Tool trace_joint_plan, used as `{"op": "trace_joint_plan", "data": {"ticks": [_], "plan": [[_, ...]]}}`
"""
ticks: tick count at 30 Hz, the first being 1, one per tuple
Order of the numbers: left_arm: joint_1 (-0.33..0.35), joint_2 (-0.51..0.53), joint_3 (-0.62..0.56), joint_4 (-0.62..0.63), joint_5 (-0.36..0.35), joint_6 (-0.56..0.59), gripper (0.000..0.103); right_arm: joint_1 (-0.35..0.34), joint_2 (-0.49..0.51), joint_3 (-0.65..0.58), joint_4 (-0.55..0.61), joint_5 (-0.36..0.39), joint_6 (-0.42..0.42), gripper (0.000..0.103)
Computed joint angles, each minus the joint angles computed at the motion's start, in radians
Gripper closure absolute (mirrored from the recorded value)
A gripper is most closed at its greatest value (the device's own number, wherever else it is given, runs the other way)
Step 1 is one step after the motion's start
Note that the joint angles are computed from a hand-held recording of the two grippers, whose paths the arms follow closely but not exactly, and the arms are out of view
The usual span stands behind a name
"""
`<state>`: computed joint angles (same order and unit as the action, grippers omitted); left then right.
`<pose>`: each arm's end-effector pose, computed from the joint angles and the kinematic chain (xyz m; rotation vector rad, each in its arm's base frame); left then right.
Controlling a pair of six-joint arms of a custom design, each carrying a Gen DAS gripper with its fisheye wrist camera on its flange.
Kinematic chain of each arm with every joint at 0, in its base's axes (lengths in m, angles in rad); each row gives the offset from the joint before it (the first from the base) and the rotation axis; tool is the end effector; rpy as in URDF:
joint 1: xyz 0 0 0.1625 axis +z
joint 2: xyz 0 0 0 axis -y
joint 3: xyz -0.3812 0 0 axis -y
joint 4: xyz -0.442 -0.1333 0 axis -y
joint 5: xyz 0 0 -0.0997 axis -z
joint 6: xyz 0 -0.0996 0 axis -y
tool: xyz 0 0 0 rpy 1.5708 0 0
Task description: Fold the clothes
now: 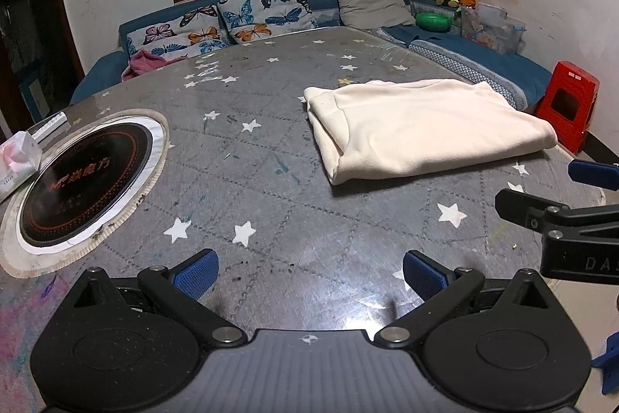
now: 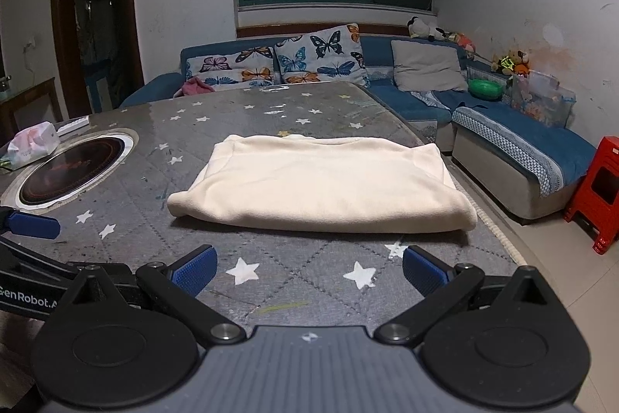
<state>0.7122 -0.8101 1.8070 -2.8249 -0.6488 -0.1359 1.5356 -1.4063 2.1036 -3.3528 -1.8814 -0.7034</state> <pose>-0.3262 -0.5625 0.0346 0.6808 2.2227 -0.8133 0.0841 -0.5350 0.2986 0.5343 -2.1832 1.1311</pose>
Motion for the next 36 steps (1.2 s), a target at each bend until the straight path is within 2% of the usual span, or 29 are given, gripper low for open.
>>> {"op": "trace_joint_plan", "data": {"ticks": [36], "plan": [[0.025,0.041,-0.062,0.047,0.002,0.001,0.0,-0.013,0.041,-0.042,0.035,-0.028,0.045,0.0]]}}
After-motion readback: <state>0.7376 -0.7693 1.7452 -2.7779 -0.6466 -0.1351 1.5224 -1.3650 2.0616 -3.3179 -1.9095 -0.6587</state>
